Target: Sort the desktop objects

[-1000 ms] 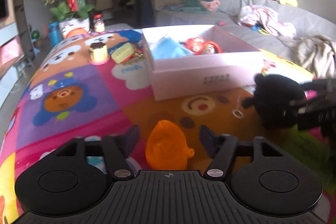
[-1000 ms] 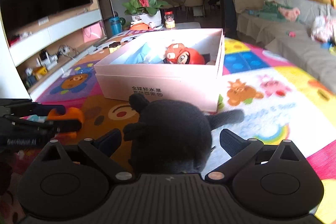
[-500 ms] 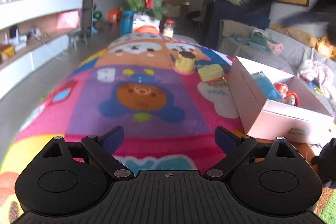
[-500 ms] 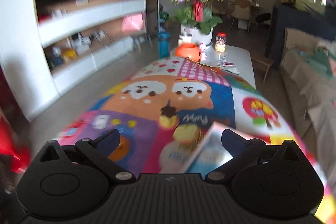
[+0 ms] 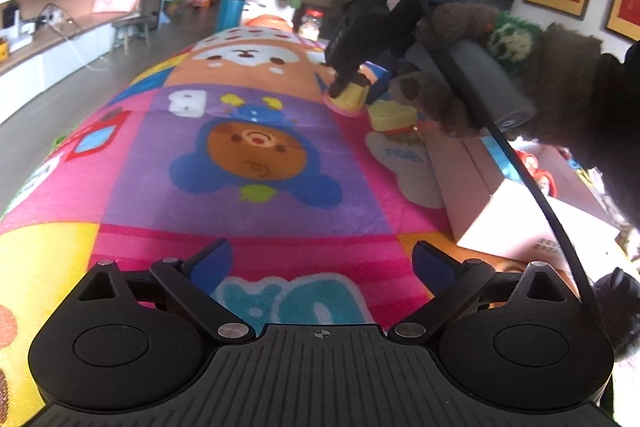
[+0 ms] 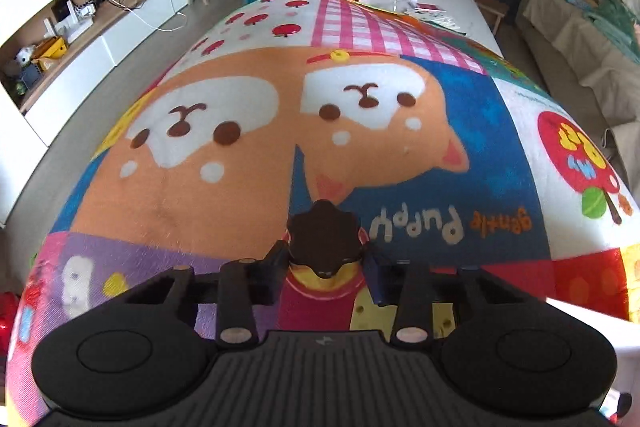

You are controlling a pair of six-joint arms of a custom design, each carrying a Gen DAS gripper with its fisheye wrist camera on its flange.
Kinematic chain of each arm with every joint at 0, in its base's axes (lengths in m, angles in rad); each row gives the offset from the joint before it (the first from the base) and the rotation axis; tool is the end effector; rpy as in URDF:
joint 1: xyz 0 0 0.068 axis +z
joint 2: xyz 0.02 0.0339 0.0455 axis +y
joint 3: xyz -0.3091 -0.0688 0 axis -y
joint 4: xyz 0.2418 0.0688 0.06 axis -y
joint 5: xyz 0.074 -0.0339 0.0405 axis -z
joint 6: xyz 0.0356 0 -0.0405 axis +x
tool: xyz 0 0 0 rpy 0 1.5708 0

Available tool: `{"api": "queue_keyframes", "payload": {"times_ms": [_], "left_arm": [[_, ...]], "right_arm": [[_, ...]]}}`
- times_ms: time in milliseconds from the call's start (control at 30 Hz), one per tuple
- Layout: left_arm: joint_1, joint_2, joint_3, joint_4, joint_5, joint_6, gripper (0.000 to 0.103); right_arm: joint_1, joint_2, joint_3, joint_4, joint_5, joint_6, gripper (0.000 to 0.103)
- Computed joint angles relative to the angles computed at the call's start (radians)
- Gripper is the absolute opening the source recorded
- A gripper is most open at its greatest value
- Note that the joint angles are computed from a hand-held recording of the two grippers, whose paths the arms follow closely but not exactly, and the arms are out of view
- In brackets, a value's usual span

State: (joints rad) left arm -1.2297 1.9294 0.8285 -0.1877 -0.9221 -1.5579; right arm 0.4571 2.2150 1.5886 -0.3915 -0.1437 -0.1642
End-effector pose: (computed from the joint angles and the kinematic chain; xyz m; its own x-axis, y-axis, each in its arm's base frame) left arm 0.1331 -0.2902 0.1228 -0.4992 -0.3995 -0.7689 -0.3149 0.9103 -0.2686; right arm 0.4411 0.2226 0.1745 -0.6709 -0.5103 -0.5380 -0.6223 0.7820 0.0344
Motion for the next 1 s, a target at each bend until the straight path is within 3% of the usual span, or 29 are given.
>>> {"api": "queue_keyframes", "payload": {"times_ms": [167,233,267,400,667,767,800,867,1000], "left_arm": [[-0.003,0.009,0.002,0.062,0.020,0.078,0.102],[-0.005,0.013,0.004,0.079,0.026,0.098,0.102],[-0.005,0.015,0.006,0.090,0.030,0.112,0.103],[-0.010,0.028,0.012,0.134,0.040,0.183,0.103],[-0.011,0.032,0.013,0.140,0.042,0.190,0.103],[-0.009,0.031,0.011,0.145,0.044,0.193,0.103],[-0.009,0.031,0.010,0.146,0.044,0.195,0.103],[-0.010,0.030,0.010,0.149,0.044,0.196,0.103],[-0.011,0.024,-0.011,0.194,0.045,0.220,0.103]], "right_arm": [[-0.057,-0.198,-0.127,-0.243,-0.153,-0.238,0.039],[-0.098,-0.257,-0.128,-0.394,-0.211,-0.326,0.049],[-0.113,-0.298,-0.146,-0.411,-0.228,-0.342,0.052],[-0.101,-0.353,-0.199,-0.197,-0.123,-0.273,0.065],[-0.015,-0.060,-0.026,-0.067,0.153,-0.133,0.068],[-0.009,-0.035,-0.044,-0.020,0.173,-0.167,0.067],[-0.003,-0.030,-0.050,-0.011,0.186,-0.181,0.062],[0.007,-0.051,-0.096,0.029,0.196,-0.226,0.060],[-0.033,-0.183,-0.208,-0.008,0.034,-0.237,0.059]]}}
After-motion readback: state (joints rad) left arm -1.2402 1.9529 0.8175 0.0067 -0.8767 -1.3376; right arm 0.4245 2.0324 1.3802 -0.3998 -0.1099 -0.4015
